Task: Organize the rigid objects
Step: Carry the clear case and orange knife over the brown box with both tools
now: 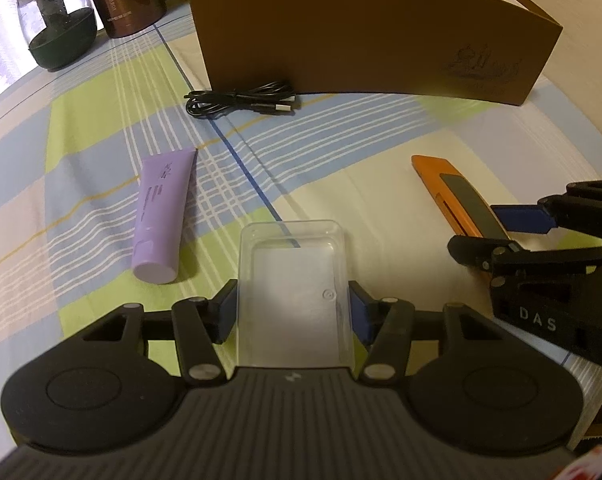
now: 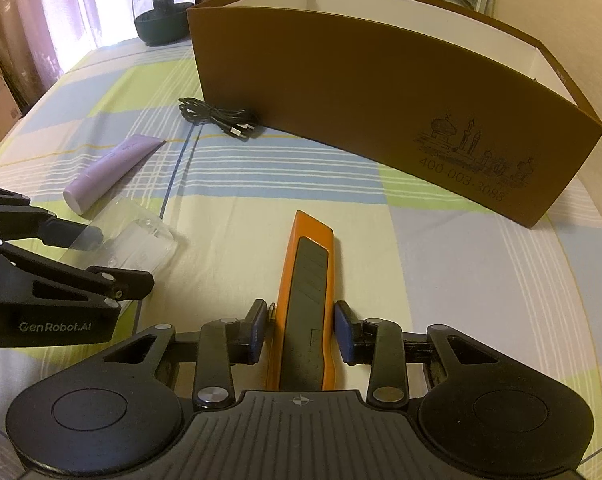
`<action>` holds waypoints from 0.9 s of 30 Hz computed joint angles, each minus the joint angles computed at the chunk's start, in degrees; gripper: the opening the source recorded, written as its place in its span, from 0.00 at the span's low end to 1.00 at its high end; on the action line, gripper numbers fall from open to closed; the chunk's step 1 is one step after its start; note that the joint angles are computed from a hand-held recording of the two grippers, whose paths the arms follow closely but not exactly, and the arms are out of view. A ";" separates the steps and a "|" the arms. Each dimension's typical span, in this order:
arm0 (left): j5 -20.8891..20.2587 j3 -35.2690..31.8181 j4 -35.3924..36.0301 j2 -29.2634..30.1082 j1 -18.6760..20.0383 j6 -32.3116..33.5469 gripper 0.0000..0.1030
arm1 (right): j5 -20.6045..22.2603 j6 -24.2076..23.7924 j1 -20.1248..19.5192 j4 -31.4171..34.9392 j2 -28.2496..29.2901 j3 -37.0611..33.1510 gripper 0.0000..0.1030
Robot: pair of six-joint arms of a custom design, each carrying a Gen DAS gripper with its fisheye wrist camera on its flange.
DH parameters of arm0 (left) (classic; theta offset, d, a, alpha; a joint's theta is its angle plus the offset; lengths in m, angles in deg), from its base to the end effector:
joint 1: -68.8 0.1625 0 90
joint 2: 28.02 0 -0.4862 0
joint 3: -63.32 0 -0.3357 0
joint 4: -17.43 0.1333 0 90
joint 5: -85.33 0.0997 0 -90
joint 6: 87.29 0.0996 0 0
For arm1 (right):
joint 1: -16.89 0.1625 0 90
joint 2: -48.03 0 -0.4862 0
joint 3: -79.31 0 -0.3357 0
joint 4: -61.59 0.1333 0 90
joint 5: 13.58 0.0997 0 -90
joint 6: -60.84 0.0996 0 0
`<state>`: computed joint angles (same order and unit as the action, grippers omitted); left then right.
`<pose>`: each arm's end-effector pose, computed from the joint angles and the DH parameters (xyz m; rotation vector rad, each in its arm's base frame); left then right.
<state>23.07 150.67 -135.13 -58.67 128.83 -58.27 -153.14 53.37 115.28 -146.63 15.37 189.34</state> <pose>-0.1994 -0.7055 0.0523 1.2780 2.3274 -0.1413 0.1445 -0.5856 0.1136 -0.0699 -2.1929 0.8132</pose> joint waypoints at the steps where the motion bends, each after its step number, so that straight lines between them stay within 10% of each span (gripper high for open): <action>1: 0.02 0.07 -0.04 -0.05 0.01 -0.03 0.51 | 0.12 0.03 -0.02 0.04 -0.06 0.05 0.31; 27: -1.63 2.30 -3.03 -2.56 -1.28 0.09 0.51 | 4.17 3.18 1.05 -1.69 -3.70 4.42 0.31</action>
<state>21.44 152.97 -138.16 -61.23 127.55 -58.17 -148.97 56.55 116.33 -148.33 11.67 193.76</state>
